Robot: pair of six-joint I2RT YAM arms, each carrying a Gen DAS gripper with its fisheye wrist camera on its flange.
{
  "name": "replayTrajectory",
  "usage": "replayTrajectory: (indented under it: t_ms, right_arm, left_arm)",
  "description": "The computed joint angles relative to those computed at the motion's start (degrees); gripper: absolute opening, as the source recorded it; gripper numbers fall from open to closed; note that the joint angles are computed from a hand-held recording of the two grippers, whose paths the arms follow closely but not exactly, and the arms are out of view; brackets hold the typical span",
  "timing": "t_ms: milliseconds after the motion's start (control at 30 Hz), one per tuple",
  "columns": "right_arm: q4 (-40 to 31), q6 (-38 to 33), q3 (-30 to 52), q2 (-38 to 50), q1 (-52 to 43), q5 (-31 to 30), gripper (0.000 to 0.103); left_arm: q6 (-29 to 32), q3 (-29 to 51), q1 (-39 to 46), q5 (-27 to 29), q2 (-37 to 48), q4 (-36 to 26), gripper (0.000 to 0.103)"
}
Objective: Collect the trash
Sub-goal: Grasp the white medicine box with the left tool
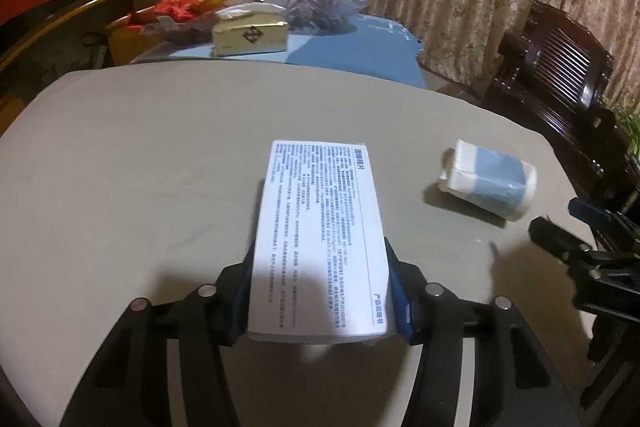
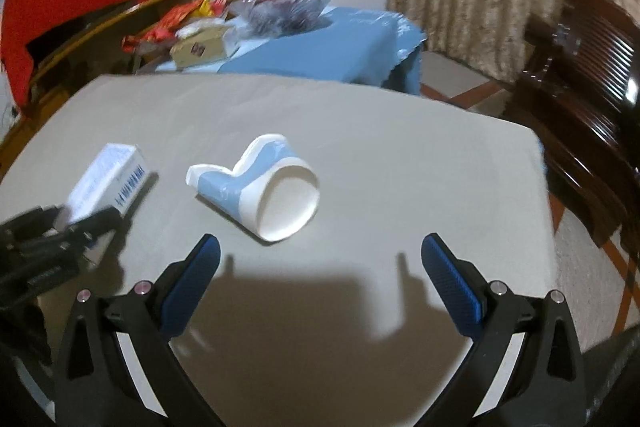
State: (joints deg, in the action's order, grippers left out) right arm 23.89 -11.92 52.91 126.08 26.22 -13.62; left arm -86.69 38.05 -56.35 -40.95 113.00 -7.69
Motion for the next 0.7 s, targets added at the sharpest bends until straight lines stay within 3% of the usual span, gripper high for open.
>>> replayTrajectory:
  t_ms: [400,433,500,567,700]
  right_arm:
    - [-10.23,-1.02,13.18,6.48,2.56,-1.00,0.097]
    - [-10.83,-0.94,13.67,6.68,2.61,-1.55,0.094]
    - [-12.50,-0.71,14.19,6.72,2.64,-3.88,0.069]
    - [-13.07,-1.13,13.33,6.18,2.61,-6.03,0.057]
    - [-12.91,-2.37,10.46,4.15,3.37,-7.81,0.055]
  left_arm:
    - [-0.89,-2.92,2.17,1.31,-0.05,1.45,0.055]
    - [-0.91,-2.95,2.20,1.40,0.05,1.57,0.055]
    - [-1.09,-2.84,2.16,1.50,0.41,1.55,0.055]
    - [-1.16,-2.66,2.10,1.46,0.66,1.45,0.055]
    - [-1.17,-2.60,2.20,1.44,0.77,1.46,0.055]
